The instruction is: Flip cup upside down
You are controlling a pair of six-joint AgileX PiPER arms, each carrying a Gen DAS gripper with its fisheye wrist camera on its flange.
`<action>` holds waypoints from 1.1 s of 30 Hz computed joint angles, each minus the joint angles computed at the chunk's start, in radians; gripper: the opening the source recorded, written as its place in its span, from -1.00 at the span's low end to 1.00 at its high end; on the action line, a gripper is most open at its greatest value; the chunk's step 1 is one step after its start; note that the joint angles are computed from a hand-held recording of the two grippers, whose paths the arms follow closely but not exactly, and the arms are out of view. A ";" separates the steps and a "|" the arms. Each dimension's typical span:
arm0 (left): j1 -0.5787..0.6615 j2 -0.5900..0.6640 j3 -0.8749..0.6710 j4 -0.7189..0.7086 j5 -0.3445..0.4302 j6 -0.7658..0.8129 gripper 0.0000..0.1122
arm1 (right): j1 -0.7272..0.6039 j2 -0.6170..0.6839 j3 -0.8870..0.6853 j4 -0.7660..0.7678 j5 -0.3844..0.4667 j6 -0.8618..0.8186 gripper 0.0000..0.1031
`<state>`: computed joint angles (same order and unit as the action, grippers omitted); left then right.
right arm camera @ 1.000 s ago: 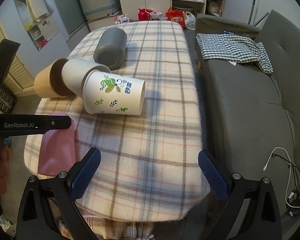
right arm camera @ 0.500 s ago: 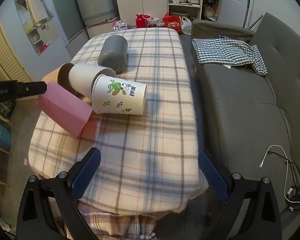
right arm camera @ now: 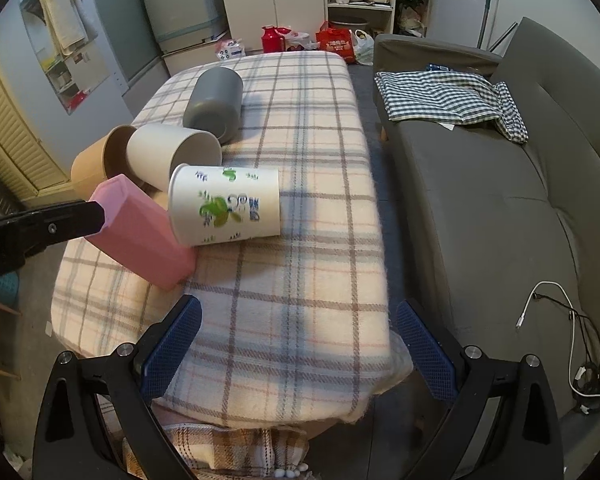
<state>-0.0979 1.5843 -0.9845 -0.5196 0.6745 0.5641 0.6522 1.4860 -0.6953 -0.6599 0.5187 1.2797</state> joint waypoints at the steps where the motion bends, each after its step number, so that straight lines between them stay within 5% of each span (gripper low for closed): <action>1: -0.002 -0.002 0.002 -0.002 0.002 0.004 -0.61 | 0.004 -0.007 0.005 -0.002 0.004 0.007 0.91; 5: 0.011 -0.037 0.020 -0.042 0.015 0.036 -0.17 | 0.025 -0.044 0.013 -0.006 0.037 0.021 0.91; 20: 0.254 -0.368 0.231 -0.267 -0.008 0.395 0.07 | 0.400 -0.209 -0.015 -0.258 0.345 0.423 0.91; 24: 0.342 -0.439 0.326 -0.386 -0.028 0.551 0.12 | 0.492 -0.184 -0.032 -0.312 0.403 0.516 0.91; 33: 0.554 -0.535 0.533 -0.785 0.030 0.993 0.60 | 0.638 -0.102 0.018 -0.515 0.507 0.804 0.91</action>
<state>0.4564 1.0489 -0.4514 -1.3045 0.7043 1.5570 1.2900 1.3836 -0.6775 -1.1752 1.0256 2.0835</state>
